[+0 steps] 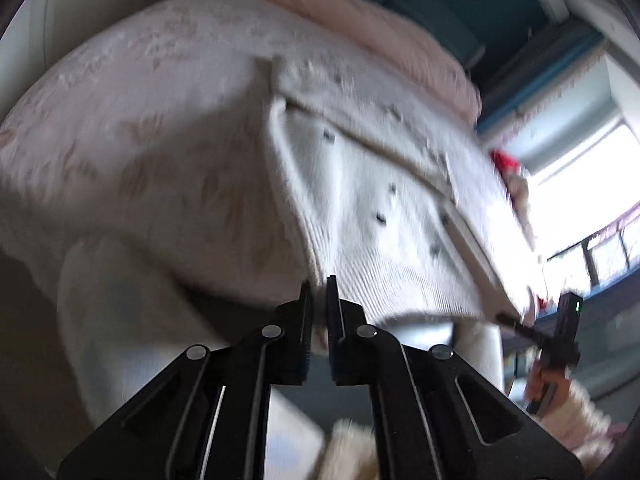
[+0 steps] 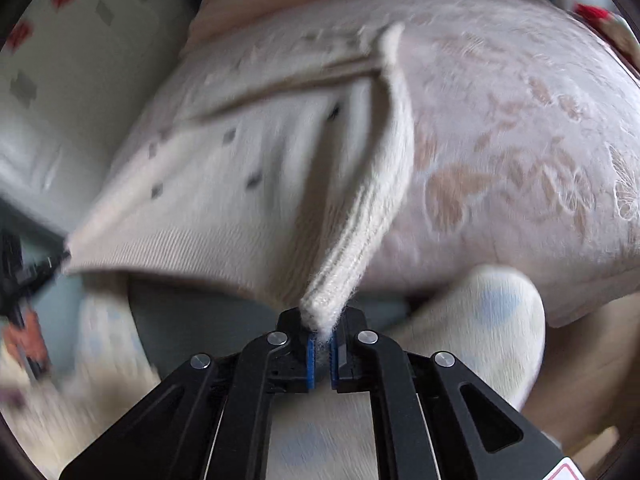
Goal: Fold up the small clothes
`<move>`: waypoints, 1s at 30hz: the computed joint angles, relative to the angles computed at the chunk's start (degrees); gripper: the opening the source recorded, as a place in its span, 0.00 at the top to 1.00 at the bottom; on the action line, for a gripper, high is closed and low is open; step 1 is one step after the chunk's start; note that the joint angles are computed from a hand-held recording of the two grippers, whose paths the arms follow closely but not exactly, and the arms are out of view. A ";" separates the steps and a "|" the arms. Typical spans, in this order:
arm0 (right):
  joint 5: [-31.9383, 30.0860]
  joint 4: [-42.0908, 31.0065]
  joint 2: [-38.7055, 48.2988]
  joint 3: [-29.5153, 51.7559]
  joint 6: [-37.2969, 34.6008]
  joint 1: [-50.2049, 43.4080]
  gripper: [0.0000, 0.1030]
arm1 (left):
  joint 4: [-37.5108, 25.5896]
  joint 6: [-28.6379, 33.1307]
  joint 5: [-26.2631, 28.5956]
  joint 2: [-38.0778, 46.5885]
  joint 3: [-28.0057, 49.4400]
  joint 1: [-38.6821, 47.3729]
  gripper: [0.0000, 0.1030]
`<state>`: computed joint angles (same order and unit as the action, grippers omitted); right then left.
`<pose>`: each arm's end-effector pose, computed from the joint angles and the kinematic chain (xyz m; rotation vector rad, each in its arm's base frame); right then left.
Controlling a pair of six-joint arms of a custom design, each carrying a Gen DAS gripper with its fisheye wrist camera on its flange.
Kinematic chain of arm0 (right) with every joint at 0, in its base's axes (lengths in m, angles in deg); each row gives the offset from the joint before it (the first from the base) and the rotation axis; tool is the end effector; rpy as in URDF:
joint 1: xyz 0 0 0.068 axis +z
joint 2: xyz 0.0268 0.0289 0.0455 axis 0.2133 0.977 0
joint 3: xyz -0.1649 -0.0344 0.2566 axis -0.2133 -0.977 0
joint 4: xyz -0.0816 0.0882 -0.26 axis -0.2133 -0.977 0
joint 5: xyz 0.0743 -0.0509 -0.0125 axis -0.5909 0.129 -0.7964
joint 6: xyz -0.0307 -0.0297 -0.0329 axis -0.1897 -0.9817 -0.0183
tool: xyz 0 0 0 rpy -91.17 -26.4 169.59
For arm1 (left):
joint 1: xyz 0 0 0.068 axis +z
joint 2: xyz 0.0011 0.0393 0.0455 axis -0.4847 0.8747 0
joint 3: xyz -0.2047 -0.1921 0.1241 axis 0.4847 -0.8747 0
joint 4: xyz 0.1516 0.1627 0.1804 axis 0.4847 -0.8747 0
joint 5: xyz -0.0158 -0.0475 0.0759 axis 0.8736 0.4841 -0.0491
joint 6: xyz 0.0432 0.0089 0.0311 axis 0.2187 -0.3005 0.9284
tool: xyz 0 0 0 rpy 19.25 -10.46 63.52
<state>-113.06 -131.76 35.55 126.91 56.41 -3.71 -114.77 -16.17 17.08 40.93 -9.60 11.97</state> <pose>0.3205 -0.0765 0.2155 -0.2285 2.7497 0.4723 0.1584 0.1079 0.2374 -0.3575 2.5278 -0.6338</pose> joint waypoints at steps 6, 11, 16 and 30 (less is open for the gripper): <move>2.05 -12.56 -7.92 -5.70 -13.24 -5.40 0.96 | -17.86 15.60 -1.27 -4.73 -1.05 9.17 0.97; -4.30 -20.25 -9.34 -0.90 -12.94 -9.31 0.96 | -25.51 16.18 2.59 -3.80 5.69 10.79 0.97; -14.05 -14.49 0.58 18.77 0.53 -6.21 0.96 | -5.48 -7.70 6.18 3.03 18.93 -3.87 0.97; 3.06 16.36 35.29 43.08 35.49 6.71 0.69 | 31.62 -35.03 -17.54 46.42 37.77 -25.05 0.84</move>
<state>-110.00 -115.40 70.84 169.99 91.90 2.99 -83.15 -51.20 -0.45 87.35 28.17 -13.08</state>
